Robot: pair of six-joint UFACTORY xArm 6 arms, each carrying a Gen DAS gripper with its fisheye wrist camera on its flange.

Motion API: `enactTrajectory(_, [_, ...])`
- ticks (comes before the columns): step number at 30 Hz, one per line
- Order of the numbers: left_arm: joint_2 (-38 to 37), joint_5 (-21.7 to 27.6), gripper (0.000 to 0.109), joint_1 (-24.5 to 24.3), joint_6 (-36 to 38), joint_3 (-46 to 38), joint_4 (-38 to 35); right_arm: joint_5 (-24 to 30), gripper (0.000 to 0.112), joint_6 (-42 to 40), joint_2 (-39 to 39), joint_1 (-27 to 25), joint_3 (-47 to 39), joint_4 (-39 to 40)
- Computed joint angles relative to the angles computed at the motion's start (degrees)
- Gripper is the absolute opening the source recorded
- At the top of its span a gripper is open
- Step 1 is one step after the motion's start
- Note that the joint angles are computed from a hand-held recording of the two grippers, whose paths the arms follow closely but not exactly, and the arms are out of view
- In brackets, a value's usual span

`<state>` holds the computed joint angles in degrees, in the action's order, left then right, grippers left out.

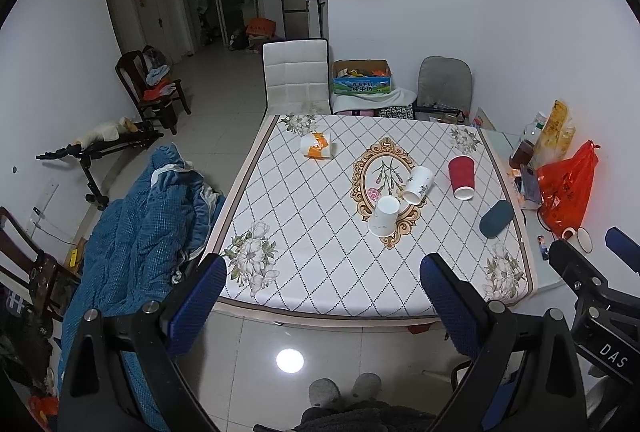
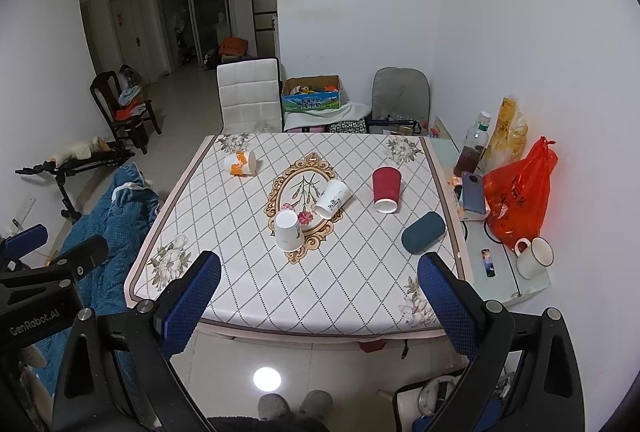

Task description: Flip cup upside down

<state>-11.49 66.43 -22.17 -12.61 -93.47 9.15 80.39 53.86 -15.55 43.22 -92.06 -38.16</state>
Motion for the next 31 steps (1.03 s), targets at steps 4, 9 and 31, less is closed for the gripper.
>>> enactTrajectory(4, [0.0, 0.4, 0.099, 0.0, -0.1, -0.2, 0.0, -0.5, 0.101, 0.3, -0.3, -0.1, 0.5, 0.4])
enactTrajectory(9, [-0.9, 0.8, 0.099, 0.3, -0.2, 0.6, 0.3, -0.7, 0.101, 0.3, -0.6, -0.1, 1.0, 0.8])
enactTrajectory(31, [-1.9, 0.3, 0.099, 0.5, 0.0, 2.0, 0.7, -1.1, 0.101, 0.9, -1.3, 0.0, 2.2, 1.4])
